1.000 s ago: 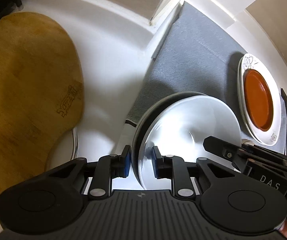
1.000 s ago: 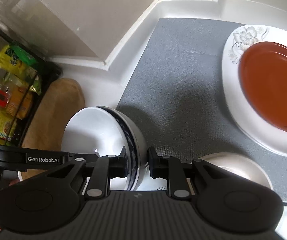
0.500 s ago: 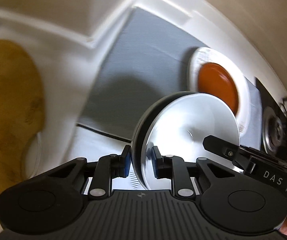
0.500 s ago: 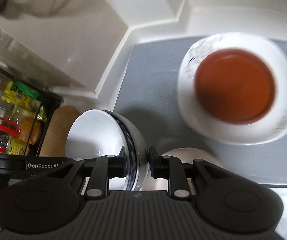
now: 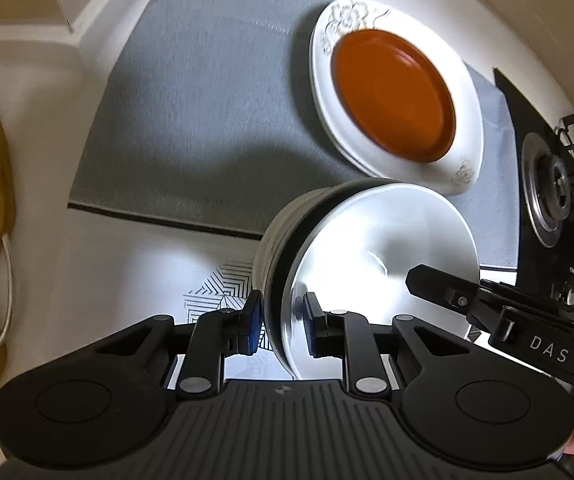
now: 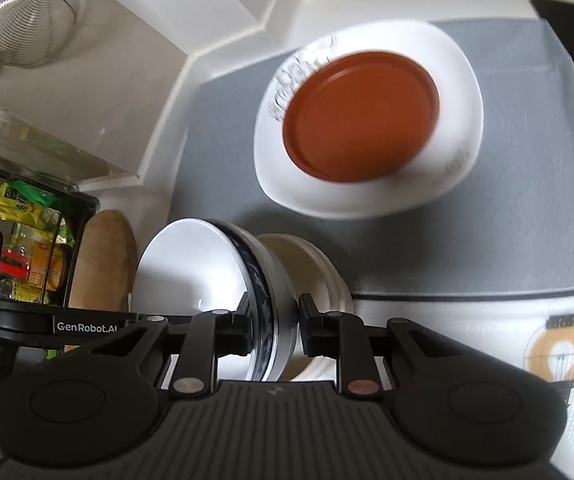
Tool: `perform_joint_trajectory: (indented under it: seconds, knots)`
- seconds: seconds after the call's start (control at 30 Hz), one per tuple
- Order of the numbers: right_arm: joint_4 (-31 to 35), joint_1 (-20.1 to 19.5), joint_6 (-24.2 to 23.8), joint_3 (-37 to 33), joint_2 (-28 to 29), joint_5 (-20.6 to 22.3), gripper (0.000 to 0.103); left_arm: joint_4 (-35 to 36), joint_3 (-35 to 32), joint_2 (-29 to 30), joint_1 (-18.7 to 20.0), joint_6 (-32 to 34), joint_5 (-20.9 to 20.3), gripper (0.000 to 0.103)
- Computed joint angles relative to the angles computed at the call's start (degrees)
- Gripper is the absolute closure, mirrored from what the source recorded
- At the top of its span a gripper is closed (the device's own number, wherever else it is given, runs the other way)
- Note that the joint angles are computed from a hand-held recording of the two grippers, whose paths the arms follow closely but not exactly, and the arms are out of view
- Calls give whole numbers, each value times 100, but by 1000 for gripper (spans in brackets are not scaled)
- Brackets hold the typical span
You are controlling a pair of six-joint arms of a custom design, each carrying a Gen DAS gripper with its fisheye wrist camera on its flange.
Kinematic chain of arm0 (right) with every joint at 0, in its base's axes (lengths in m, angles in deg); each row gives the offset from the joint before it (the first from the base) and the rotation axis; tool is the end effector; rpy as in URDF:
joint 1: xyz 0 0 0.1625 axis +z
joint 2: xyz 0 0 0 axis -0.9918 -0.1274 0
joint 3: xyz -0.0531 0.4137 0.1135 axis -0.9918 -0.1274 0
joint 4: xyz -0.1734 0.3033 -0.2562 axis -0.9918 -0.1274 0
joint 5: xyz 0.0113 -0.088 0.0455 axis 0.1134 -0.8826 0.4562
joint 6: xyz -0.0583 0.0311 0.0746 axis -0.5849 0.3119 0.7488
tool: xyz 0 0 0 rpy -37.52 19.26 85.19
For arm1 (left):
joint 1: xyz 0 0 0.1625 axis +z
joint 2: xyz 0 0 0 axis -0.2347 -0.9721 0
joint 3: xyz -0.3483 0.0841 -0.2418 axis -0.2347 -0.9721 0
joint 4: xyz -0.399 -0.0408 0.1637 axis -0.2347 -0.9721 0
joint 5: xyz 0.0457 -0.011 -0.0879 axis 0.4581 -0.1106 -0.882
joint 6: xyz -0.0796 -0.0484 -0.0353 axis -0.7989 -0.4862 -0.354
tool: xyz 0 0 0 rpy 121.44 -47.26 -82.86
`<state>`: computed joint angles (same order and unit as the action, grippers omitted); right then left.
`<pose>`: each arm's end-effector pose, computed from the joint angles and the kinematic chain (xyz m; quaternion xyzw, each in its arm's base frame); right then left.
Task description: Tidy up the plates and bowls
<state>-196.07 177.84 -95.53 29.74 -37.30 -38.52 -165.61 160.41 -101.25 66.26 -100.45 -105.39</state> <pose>0.1866 -0.6963 0.1890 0.2119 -0.9755 -0.0366 0.0465 -0.2036 -0.5773 0.2185 -0.2252 0.9266 -0.1678 0.2501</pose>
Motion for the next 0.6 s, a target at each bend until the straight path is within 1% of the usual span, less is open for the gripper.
perform_joint_trajectory:
  seconds: [0.13, 0.27, 0.4, 0.43, 0.5, 0.53, 0.57, 0.6]
  knots:
    - [-72, -51, -158, 51, 26, -64, 78, -58, -7, 57, 53, 84, -39, 81]
    - [-286, -9, -578, 55, 54, -193, 73, -196, -7, 49, 75, 174, -88, 81]
    - [-172, -66, -640, -88, 77, 22, 72, -215, 41, -29, 29, 225, -63, 81]
    - [-175, -79, -650, -107, 62, 64, 71, -200, 53, -51, 16, 223, -36, 81]
    - [-174, -119, -593, -154, 44, 172, 65, -166, 87, -87, -16, 173, 68, 81]
    - [-172, -162, -510, -161, 21, 288, 61, -135, 105, -103, -27, 140, 140, 81]
    - [-99, -231, -370, -192, 16, 491, 59, -161, 138, -117, -23, 162, 189, 78]
    - [48, -320, -177, -246, 31, 739, 58, -257, 191, -146, -2, 201, 180, 77]
